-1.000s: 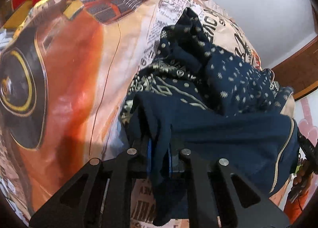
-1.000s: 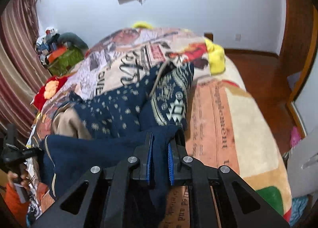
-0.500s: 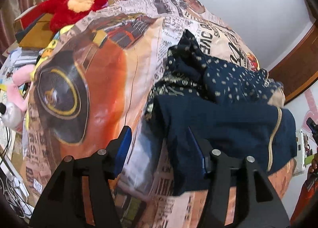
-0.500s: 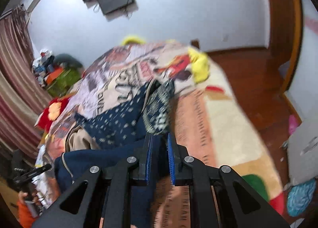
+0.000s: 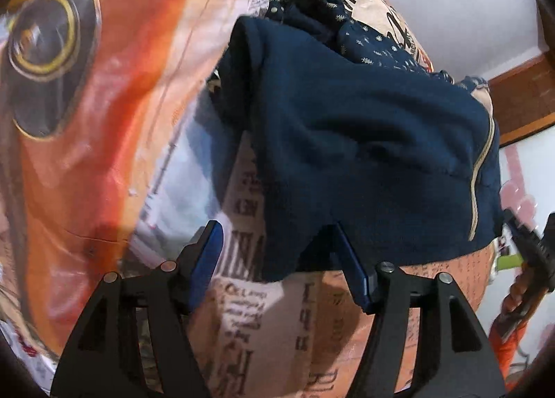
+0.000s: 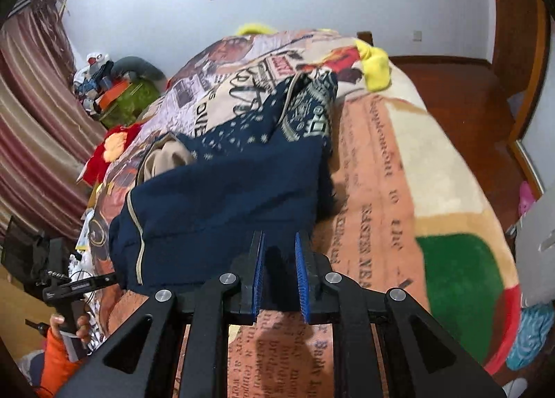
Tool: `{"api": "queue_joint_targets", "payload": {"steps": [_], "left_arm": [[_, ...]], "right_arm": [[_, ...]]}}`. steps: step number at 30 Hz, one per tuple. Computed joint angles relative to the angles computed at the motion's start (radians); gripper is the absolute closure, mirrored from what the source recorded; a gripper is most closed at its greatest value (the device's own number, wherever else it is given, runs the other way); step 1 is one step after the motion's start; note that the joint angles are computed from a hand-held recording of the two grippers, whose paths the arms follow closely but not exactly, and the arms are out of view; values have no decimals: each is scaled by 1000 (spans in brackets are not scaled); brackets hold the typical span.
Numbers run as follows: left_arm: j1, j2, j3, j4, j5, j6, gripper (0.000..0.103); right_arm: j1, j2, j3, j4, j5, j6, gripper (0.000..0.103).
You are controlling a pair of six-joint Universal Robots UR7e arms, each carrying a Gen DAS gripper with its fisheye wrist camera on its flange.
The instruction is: Fold large clothes
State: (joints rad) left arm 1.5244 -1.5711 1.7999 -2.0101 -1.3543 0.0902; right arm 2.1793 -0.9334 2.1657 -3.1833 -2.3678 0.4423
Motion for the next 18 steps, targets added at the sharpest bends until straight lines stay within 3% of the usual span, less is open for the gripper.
{"api": "queue_joint_targets", "payload": {"steps": [4,9,11,13,15,18], "left_arm": [[2,9,3,-1,-49,14,38],[-35,-14,39,-14,-36,72,43],[-44,-19,44,-14,-33,78,44],[-48,-21,47,-14,-37,72,52],[-46,-10,35,-19,-36,70,61],[-60,-18,43,-41,-10,76,83]], "right_arm": [[-9,6,-1,41,2,21,89],[-32,6,12,39,41,39,89],[-37,12,7,51,35,38,77],[-48,18,9,32,59,31,33],[-57,30,17,-43,108,-16,20],[-52,59,-22,2,93,-63,20]]}}
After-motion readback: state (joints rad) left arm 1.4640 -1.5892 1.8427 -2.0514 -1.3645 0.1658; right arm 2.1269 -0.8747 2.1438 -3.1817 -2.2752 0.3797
